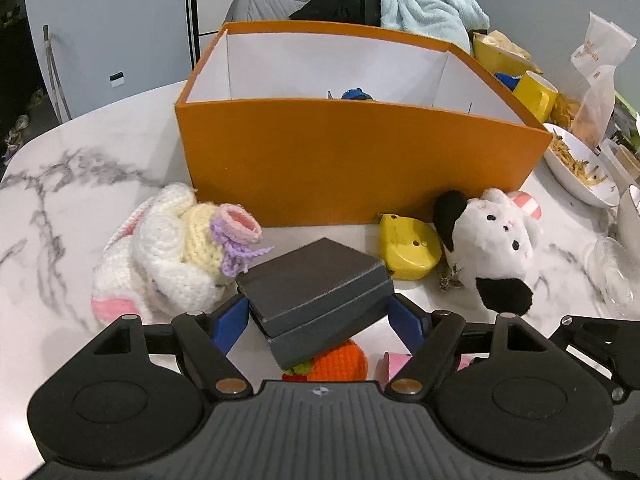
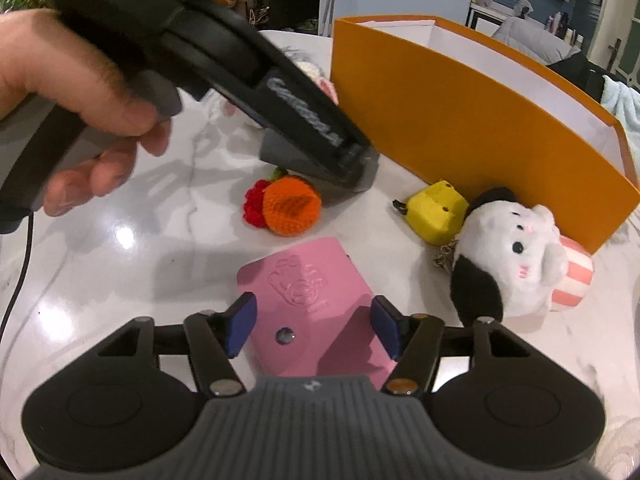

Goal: Organize objects
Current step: 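Lower the left tool to the crocheted orange fruit while the right tool approaches the pink wallet, then grasp the crocheted orange fruit with the left tool while the right tool grasps the pink wallet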

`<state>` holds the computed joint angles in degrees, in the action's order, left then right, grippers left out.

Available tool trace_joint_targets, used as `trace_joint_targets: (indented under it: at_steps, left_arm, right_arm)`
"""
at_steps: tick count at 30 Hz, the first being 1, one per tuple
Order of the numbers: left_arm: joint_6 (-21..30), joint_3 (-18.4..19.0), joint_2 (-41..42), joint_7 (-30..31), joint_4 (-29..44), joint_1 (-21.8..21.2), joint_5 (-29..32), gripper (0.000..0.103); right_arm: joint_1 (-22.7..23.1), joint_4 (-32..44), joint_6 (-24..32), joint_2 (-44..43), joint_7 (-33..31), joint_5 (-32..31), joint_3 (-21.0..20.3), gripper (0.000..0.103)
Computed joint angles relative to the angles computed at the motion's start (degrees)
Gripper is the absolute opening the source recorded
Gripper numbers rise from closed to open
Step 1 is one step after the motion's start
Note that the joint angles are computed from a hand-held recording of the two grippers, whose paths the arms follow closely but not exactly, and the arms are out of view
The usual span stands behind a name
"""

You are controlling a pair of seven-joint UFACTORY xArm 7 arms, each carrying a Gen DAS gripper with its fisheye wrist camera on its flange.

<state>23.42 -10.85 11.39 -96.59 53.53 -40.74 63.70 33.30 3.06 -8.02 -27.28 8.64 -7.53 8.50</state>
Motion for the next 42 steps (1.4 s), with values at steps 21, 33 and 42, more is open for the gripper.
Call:
trace_joint_targets:
  at_steps: [21, 33, 42]
  left_arm:
    - [-4.5, 0.7, 3.0, 15.4, -1.2, -1.0, -12.9, 0.062]
    - [-4.5, -1.0, -0.8, 18.1, -6.2, -3.1, -7.8, 0.050]
    - [-0.6, -0.7, -0.8, 1.5, -5.0, -3.8, 8.4, 0.087]
  right_arm:
    - [1.3, -2.3, 4.3, -3.7, -6.8, -2.1, -0.9, 0.080]
    - [5.3, -8.0, 12.9, -16.9, -11.1, 0.4, -3.7, 0.080]
    - [5.5, -10.3, 13.1, -20.4, -10.5, 1.1, -2.3, 0.080]
